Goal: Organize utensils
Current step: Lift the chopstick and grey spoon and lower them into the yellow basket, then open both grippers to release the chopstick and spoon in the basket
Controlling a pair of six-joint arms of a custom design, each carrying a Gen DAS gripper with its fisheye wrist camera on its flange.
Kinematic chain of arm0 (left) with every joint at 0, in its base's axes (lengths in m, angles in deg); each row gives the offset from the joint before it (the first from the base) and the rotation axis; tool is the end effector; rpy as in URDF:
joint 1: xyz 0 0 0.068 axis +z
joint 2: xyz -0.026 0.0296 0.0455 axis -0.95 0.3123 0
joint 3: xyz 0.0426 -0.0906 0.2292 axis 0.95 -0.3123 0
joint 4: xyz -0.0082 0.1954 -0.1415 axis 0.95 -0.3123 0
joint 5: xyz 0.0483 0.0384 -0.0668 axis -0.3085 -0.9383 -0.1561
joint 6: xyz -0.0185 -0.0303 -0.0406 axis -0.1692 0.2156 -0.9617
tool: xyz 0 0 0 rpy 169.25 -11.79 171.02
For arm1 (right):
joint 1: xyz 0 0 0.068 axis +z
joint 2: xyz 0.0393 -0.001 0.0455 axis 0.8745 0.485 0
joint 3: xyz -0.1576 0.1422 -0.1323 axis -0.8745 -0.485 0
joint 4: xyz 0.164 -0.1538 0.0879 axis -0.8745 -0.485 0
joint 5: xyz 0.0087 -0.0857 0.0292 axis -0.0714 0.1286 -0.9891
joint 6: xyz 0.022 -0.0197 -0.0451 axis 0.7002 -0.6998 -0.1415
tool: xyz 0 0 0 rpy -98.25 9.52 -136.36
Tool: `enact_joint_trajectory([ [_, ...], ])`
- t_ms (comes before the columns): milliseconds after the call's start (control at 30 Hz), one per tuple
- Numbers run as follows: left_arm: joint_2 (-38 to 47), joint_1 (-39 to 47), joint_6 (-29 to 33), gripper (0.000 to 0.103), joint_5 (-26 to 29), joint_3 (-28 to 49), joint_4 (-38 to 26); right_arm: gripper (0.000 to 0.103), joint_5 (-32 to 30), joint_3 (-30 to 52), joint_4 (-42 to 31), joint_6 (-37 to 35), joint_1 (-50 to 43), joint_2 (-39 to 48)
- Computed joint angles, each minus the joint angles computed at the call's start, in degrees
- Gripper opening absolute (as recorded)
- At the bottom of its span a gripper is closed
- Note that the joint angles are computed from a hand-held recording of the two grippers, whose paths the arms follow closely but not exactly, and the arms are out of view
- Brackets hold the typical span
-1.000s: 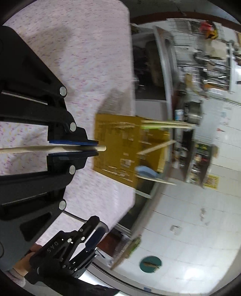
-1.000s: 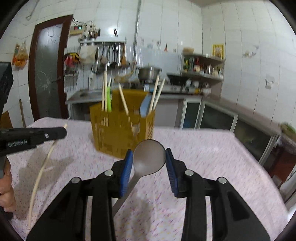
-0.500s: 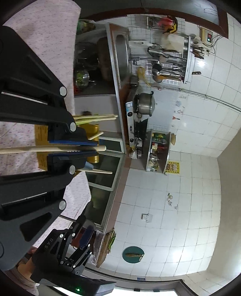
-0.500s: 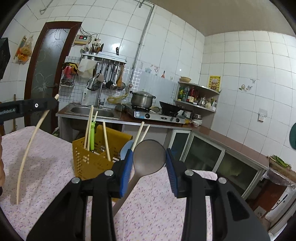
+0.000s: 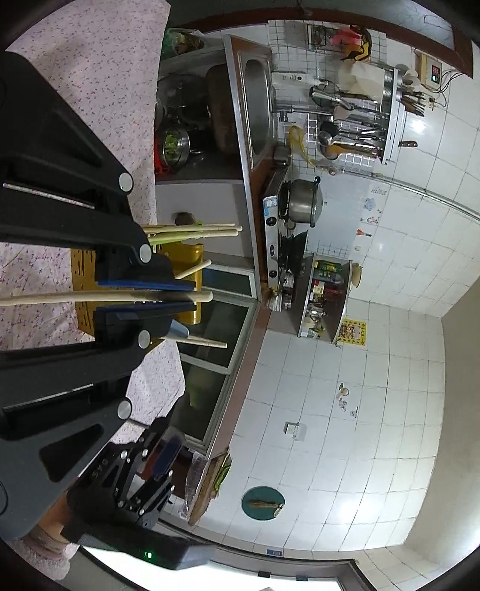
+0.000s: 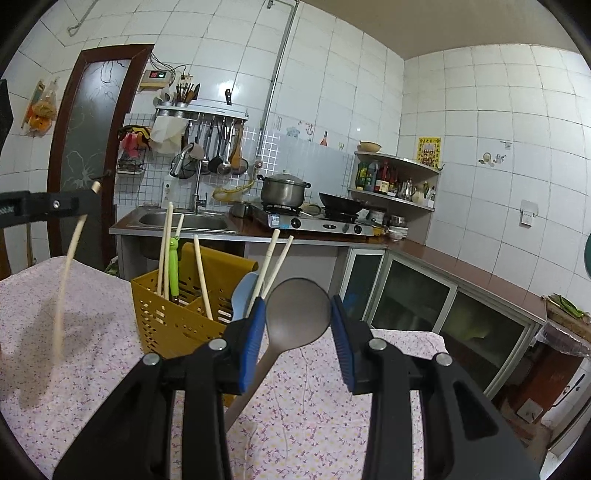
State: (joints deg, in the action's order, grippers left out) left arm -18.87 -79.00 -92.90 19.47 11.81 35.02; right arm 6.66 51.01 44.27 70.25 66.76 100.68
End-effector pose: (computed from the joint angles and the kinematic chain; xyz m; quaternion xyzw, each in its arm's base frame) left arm 0.2101 -0.0304 0.2497 0.0141 0.7944 -0.1335 0.5924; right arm 0.2369 0.0295 0.2029 -0.1730 0.7670 0.0271 0.6173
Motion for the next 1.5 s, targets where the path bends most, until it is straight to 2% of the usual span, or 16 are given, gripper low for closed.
enact_joint_trajectory([
  [233,0.8,-2.69,4.04,0.004,-5.23,4.83,-1.73,0.036,-0.1,5.15,-2.43,0.83,0.1,0.91],
  [533,4.73,-1.81,11.23,0.004,-7.7,21.01,-7.5,0.036,3.2,21.54,-10.55,-1.55,2.18,3.99],
  [633,6.35,-0.83,12.87,0.004,-7.06,24.43,-9.4,0.036,6.05,26.98,-11.72,-2.62,5.17,7.96],
  [733,8.52,0.65,12.78,0.004,-6.4,23.77,-7.55,0.036,8.41,28.92,-10.86,-3.31,7.76,11.71],
  [933,13.08,2.54,11.81,0.004,-4.17,20.15,0.07,0.036,14.28,26.9,-3.65,-5.74,11.64,17.22],
  [1167,17.7,2.02,13.48,0.004,-3.6,17.74,4.37,0.036,15.86,24.22,2.51,-6.09,12.8,21.03],
  [1367,21.88,4.48,11.04,0.004,-0.23,13.02,9.69,0.036,17.53,20.53,9.36,-7.74,13.66,25.53],
  [1500,25.2,6.18,8.55,0.004,2.12,10.55,13.53,0.036,16.05,19.84,9.73,-5.69,13.09,27.77],
])
